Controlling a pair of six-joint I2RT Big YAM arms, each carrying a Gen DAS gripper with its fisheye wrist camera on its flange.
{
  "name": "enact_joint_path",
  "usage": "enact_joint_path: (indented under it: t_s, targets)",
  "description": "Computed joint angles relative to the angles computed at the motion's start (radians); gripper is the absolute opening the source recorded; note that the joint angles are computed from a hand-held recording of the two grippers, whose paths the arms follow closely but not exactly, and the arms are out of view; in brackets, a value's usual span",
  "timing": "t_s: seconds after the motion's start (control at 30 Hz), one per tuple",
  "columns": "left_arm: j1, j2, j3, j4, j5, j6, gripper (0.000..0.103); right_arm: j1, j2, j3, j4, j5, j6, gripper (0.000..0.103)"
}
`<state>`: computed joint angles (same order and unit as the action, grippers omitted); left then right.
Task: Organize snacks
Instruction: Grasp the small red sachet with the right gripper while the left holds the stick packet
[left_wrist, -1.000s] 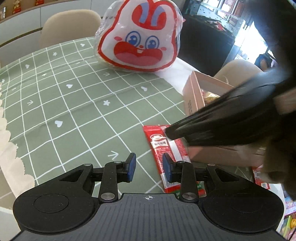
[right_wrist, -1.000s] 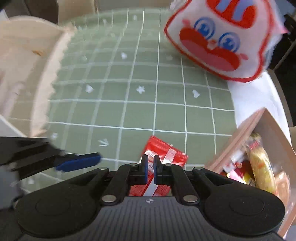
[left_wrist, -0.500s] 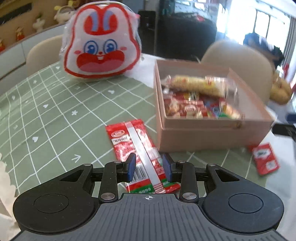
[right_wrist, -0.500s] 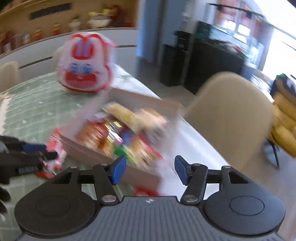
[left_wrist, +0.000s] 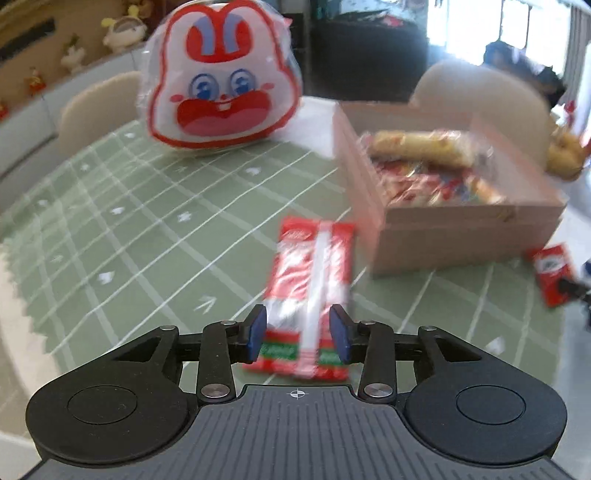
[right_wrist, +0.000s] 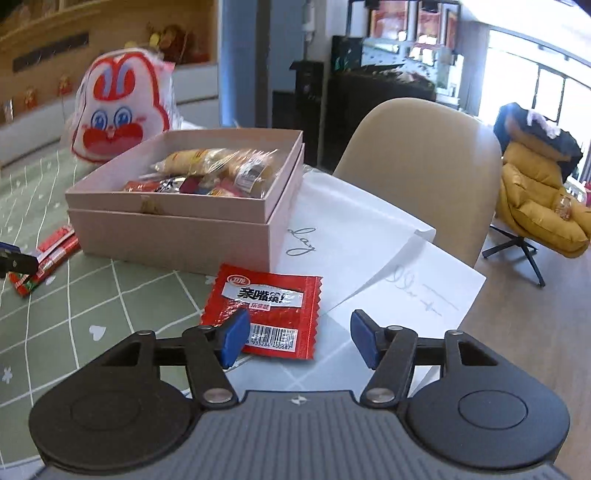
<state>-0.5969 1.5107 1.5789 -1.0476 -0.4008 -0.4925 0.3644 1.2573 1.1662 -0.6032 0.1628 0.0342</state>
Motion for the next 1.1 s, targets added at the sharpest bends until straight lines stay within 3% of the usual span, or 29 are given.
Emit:
enact_joint_path:
  t_s: [0.07, 0.17, 0.2, 0.27, 0.33, 0.43, 0.47, 0.53, 0.63, 0.9, 1.1]
  targets:
    - [0.002, 0.023, 0.027, 0.007, 0.013, 0.060, 0.042, -0.008, -0.004, -0.008, 0.013, -0.014, 0.011, 0.063]
    - [0.004, 0.080, 0.094, -0.040, 0.057, 0.122, 0.042, -0.023, -0.001, -0.007, 0.009, -0.039, 0.039, 0.067]
    - [0.004, 0.091, 0.102, -0.046, 0.075, 0.129, 0.045, -0.028, -0.001, -0.008, 0.007, -0.048, 0.052, 0.068]
    - [-0.006, 0.104, 0.113, -0.044, 0.081, 0.176, 0.061, -0.041, 0.001, -0.008, 0.005, -0.075, 0.079, 0.070]
    - [-0.008, 0.102, 0.107, -0.031, 0.110, 0.203, 0.065, -0.045, -0.001, -0.011, 0.008, -0.085, 0.085, 0.071]
    - [0.006, 0.065, 0.060, 0.027, 0.142, 0.163, 0.063, -0.041, 0.000, -0.012, 0.007, -0.082, 0.079, 0.074]
    - [0.009, 0.051, 0.042, 0.046, 0.122, 0.142, 0.063, -0.042, 0.002, -0.010, 0.006, -0.087, 0.078, 0.076]
    - [0.020, 0.050, 0.038, 0.039, 0.067, 0.093, 0.060, -0.044, 0.003, -0.009, 0.005, -0.094, 0.074, 0.078]
    - [0.054, 0.063, 0.051, 0.018, 0.112, 0.035, 0.059, -0.043, 0.008, -0.004, 0.001, -0.097, 0.066, 0.081]
    - [0.067, 0.116, 0.090, 0.019, 0.109, 0.034, 0.067, -0.043, 0.016, 0.006, -0.011, -0.114, 0.051, 0.087]
    - [0.053, 0.069, 0.053, 0.000, 0.133, -0.024, 0.059, -0.047, 0.024, 0.018, -0.030, -0.136, 0.030, 0.092]
